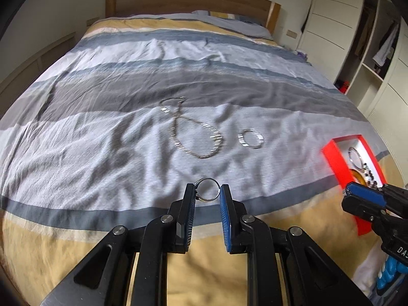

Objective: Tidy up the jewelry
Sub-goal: 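Carry both silver rings over the red box with both tools, then open both tools to drop the silver rings into the red box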

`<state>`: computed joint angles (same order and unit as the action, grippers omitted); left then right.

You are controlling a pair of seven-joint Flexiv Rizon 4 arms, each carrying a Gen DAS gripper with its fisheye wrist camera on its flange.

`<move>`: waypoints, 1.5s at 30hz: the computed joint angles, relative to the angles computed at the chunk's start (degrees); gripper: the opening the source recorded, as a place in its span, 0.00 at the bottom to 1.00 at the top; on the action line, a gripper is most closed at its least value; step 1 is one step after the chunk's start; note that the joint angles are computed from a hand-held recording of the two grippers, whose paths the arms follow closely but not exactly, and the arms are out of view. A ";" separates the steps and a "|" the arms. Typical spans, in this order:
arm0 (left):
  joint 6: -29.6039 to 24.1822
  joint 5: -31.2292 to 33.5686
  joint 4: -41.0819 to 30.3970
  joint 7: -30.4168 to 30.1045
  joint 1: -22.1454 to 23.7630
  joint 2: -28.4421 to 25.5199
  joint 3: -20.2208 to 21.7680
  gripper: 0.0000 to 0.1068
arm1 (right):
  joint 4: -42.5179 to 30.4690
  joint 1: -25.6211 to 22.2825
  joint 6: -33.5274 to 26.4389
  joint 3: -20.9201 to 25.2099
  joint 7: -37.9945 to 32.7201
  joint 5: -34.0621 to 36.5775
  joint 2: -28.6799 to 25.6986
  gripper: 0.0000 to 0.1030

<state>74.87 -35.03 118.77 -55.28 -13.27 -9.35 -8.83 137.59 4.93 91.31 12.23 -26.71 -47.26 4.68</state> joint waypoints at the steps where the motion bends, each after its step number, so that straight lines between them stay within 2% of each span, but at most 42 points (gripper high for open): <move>1: -0.17 0.28 -0.13 -0.27 -0.41 0.23 -0.24 0.18 | 1.18 0.19 -0.74 -0.36 -1.14 1.76 1.90 0.18; 9: -1.61 0.52 -2.07 -1.40 -5.83 0.63 -3.32 0.18 | 8.36 -1.18 -6.76 -2.22 -12.19 16.63 13.98 0.18; 16: -3.52 4.40 -6.32 -4.05 -11.18 -3.18 -5.99 0.18 | 13.12 -2.98 -14.13 -5.05 -22.81 28.25 21.65 0.18; 24: -7.01 13.77 -14.89 -11.12 -16.03 -10.33 -6.22 0.18 | 14.56 -3.08 -16.55 -7.31 -31.92 37.33 21.70 0.18; 30: -11.30 20.33 -22.42 -17.84 -18.20 -16.00 -4.20 0.18 | 13.68 -2.08 -18.19 -8.01 -38.36 41.41 19.38 0.19; 38: -14.68 24.63 -25.93 -20.83 -19.22 -18.90 -3.34 0.18 | 12.01 -3.44 -21.36 -7.29 -41.62 42.16 17.37 0.19; 45: -15.68 27.22 -26.82 -23.54 -19.98 -19.10 -2.32 0.18 | 11.45 -4.08 -22.99 -6.69 -41.54 42.52 17.64 0.20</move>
